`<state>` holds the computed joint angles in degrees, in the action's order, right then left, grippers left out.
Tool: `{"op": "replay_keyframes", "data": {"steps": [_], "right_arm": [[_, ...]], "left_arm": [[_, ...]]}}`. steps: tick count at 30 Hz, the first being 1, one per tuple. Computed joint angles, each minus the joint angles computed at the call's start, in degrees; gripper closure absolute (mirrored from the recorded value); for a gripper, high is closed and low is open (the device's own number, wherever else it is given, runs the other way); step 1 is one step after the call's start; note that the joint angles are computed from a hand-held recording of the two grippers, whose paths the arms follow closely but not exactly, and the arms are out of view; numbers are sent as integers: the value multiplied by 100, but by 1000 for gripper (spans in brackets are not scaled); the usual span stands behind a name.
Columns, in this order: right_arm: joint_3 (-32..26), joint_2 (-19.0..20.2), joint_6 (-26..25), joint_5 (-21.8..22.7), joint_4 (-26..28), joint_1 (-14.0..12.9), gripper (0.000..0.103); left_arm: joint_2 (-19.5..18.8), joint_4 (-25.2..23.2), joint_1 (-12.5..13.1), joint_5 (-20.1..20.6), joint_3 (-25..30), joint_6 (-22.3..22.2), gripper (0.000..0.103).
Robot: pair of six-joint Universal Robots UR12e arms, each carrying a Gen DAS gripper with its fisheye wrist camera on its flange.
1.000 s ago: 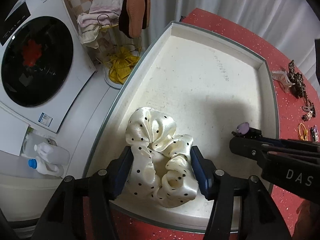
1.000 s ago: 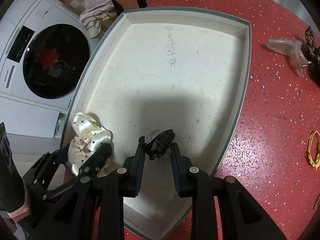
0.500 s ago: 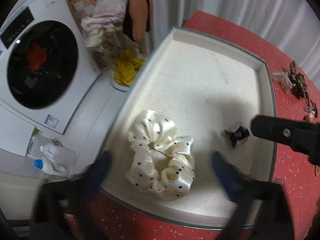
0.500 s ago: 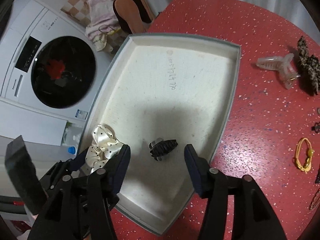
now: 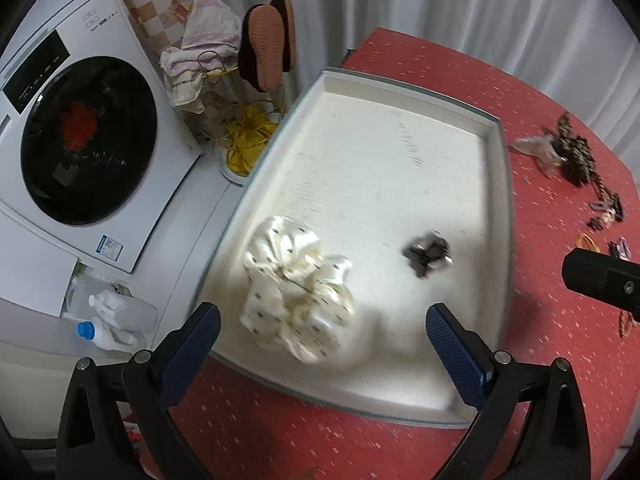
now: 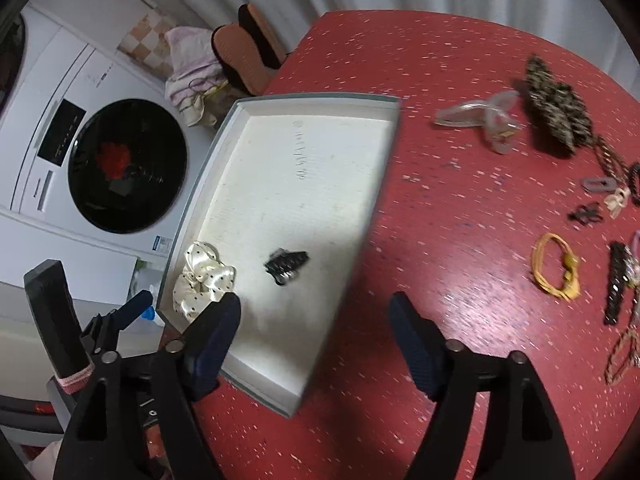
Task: Organize jewelry
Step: 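Open the left tool to drop the scrunchie while the right tool drops the claw clip in the tray, then move both open tools back over the remaining hair accessories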
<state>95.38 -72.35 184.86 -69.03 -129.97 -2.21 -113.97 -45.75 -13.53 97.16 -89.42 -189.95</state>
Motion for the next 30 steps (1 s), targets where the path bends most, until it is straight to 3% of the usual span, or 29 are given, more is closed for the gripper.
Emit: {"op": "replay_keyframes", "data": {"steps": [8, 13, 17, 30], "right_arm": [[503, -424, 236, -144, -39, -333, 19], [815, -700, 276, -314, 38, -623, 17], [1094, -913, 325, -420, -10, -867, 0], [1673, -1368, 563, -975, 108, -1610, 0]], "left_arm": [[155, -63, -306, -19, -43, 129, 0], [129, -178, -447, -267, 71, 150, 0], [93, -271, -598, -466, 182, 256, 0], [-265, -665, -1031, -733, 678, 427, 0]]}}
